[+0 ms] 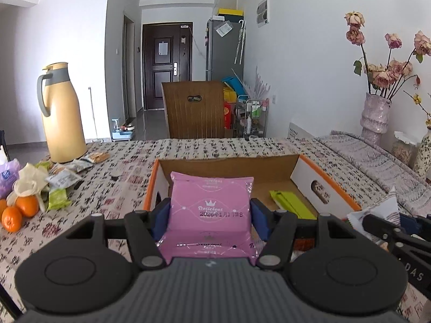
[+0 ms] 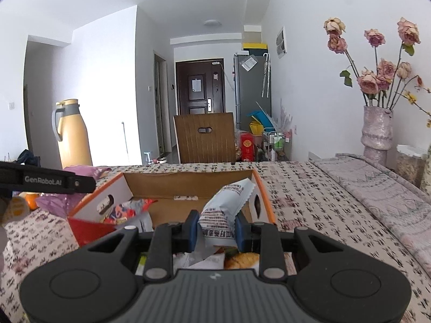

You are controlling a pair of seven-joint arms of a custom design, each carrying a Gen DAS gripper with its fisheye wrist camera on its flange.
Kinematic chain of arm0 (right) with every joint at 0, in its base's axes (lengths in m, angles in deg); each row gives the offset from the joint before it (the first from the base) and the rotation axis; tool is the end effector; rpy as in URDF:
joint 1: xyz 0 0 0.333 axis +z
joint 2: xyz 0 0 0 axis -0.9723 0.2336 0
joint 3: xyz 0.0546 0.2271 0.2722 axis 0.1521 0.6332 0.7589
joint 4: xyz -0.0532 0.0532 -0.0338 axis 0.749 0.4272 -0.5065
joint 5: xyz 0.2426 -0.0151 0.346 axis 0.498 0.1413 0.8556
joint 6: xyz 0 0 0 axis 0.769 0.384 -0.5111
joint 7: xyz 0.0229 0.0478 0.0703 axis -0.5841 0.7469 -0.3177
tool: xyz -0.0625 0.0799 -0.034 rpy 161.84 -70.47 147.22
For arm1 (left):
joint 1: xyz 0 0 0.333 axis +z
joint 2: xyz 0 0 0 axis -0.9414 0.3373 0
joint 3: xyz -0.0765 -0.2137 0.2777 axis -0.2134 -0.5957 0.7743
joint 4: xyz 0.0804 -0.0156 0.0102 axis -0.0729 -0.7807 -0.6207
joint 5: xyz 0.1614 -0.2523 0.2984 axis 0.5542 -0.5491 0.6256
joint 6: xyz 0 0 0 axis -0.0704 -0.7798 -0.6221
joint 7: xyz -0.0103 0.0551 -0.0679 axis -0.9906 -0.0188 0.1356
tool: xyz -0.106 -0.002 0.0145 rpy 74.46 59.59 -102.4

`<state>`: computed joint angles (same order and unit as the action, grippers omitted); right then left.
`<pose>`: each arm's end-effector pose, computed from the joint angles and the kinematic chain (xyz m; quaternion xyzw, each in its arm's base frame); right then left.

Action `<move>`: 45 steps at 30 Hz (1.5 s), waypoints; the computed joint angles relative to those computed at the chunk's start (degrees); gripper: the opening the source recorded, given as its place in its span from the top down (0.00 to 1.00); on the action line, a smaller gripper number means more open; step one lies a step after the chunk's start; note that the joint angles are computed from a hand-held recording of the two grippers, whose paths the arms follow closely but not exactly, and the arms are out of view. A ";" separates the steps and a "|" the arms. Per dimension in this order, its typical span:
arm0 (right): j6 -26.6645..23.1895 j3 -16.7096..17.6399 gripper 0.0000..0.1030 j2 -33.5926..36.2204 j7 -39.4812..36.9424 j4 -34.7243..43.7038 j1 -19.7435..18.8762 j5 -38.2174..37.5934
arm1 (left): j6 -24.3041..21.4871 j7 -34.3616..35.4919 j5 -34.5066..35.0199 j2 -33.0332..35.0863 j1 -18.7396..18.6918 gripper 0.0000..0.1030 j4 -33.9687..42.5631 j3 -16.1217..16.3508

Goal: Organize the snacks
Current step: 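Carry both packets into the box and open both tools to release them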

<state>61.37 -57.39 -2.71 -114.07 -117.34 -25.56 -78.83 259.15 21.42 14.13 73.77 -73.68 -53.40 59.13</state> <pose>0.5819 0.5485 0.3646 -0.4625 0.6704 -0.4556 0.3594 0.7086 -0.2710 0.4034 -0.4290 0.7280 -0.4633 0.2670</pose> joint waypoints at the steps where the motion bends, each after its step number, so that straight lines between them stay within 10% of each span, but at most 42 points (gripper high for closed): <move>1: 0.35 -0.13 0.74 0.32 -0.17 0.60 -0.30 -0.12 | -0.20 0.11 -0.03 0.37 -0.29 0.39 0.77 0.17; 18: 6.96 -5.95 0.74 10.15 -9.12 16.12 -4.27 7.35 | -9.24 3.31 -7.13 10.60 -8.11 0.39 19.90 5.59; 35: 13.61 -9.55 0.73 12.76 -12.16 16.48 -4.48 15.64 | -16.00 8.11 -10.65 15.60 -7.63 0.39 26.20 4.09; 41: 12.15 -10.44 0.51 12.08 -9.73 15.31 -3.54 15.43 | -12.38 7.23 -11.67 14.84 -8.50 0.13 24.61 5.61; 45: 10.86 -11.08 0.04 11.45 -6.51 14.17 -2.67 13.52 | -10.57 4.93 -12.30 14.21 -10.33 0.00 23.84 8.59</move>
